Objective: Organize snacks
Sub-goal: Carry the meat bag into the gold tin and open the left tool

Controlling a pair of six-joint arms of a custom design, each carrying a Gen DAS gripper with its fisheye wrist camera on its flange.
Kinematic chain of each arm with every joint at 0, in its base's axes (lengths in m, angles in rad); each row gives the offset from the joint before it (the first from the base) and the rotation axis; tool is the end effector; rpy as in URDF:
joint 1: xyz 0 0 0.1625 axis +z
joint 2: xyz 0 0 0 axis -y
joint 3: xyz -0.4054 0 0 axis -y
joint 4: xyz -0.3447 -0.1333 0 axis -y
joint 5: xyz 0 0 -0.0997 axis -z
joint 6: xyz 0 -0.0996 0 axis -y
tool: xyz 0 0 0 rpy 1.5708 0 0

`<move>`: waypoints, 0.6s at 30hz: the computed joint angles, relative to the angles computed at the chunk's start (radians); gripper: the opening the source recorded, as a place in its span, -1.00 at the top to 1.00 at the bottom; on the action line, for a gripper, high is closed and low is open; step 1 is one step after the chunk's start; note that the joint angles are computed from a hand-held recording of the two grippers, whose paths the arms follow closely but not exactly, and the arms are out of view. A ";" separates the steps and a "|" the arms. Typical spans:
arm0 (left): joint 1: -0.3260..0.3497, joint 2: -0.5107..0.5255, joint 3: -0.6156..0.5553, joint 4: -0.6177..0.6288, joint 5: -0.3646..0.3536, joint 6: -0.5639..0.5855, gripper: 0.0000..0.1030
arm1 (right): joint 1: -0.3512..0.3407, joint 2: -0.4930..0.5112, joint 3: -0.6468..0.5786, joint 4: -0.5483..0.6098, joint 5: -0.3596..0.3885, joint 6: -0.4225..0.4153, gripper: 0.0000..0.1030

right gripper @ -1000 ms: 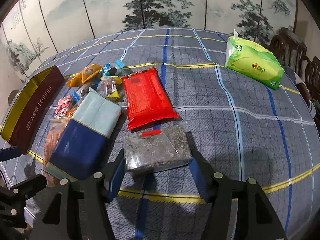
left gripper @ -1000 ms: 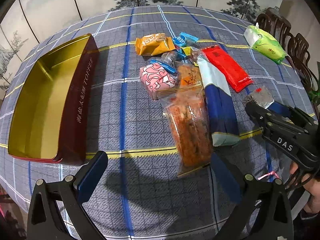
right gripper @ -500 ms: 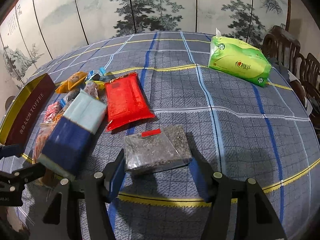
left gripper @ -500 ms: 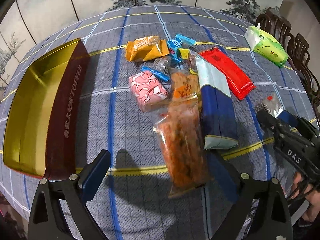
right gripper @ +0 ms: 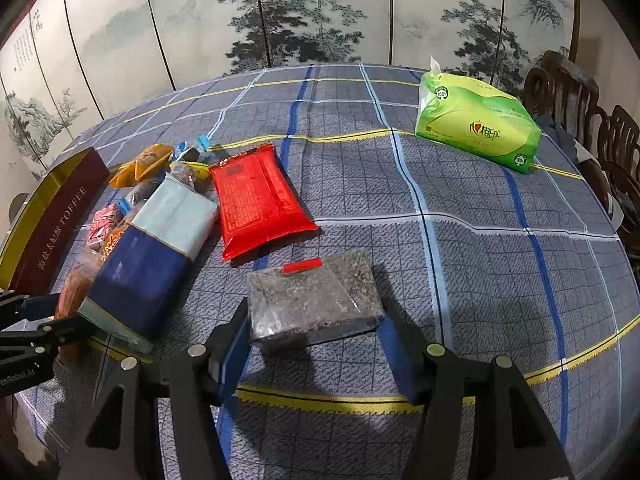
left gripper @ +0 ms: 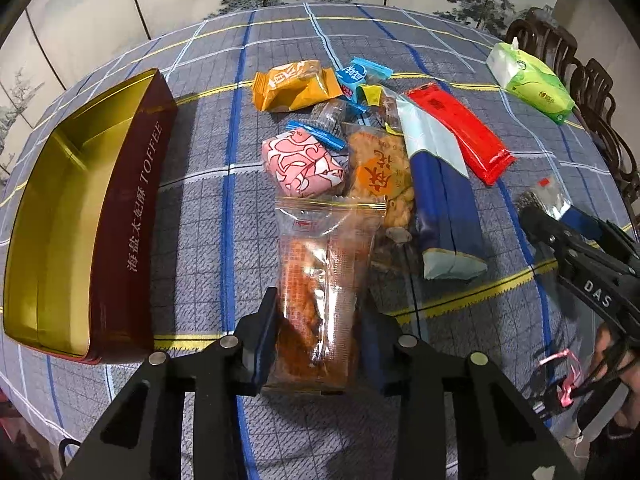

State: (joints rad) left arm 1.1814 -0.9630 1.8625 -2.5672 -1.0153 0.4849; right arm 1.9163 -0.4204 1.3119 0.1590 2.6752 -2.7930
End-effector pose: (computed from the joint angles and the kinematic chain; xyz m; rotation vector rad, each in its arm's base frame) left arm -0.0381 -0.5825 0.1508 1.0604 2.3534 -0.0899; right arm 0.2186 -0.4765 -0.0287 -0.3442 -2.0786 0.9562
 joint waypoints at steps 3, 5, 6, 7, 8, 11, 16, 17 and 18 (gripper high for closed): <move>0.008 -0.009 -0.006 0.016 -0.013 -0.005 0.35 | 0.002 0.009 -0.014 0.019 0.009 0.015 -0.19; 0.009 -0.015 -0.004 0.008 -0.014 0.002 0.36 | 0.003 0.012 -0.020 0.029 0.012 0.024 -0.19; 0.008 -0.020 -0.001 0.000 -0.015 0.006 0.36 | 0.003 0.017 -0.027 0.039 0.015 0.030 -0.19; 0.009 -0.024 -0.002 0.000 -0.020 0.008 0.36 | 0.003 0.020 -0.032 0.048 0.017 0.037 -0.19; 0.008 -0.026 -0.004 0.002 -0.023 0.005 0.36 | 0.004 0.022 -0.037 0.053 0.019 0.041 -0.19; 0.008 -0.036 -0.023 0.032 -0.039 -0.006 0.36 | 0.004 0.030 -0.050 0.073 0.023 0.054 -0.19; 0.004 -0.052 -0.051 0.057 -0.038 0.001 0.36 | 0.006 0.048 -0.077 0.113 0.036 0.071 -0.19; 0.005 -0.053 -0.061 0.063 -0.037 0.001 0.36 | 0.007 0.049 -0.079 0.118 0.038 0.075 -0.19; 0.005 -0.054 -0.074 0.068 -0.033 0.003 0.36 | 0.007 0.052 -0.082 0.123 0.039 0.079 -0.19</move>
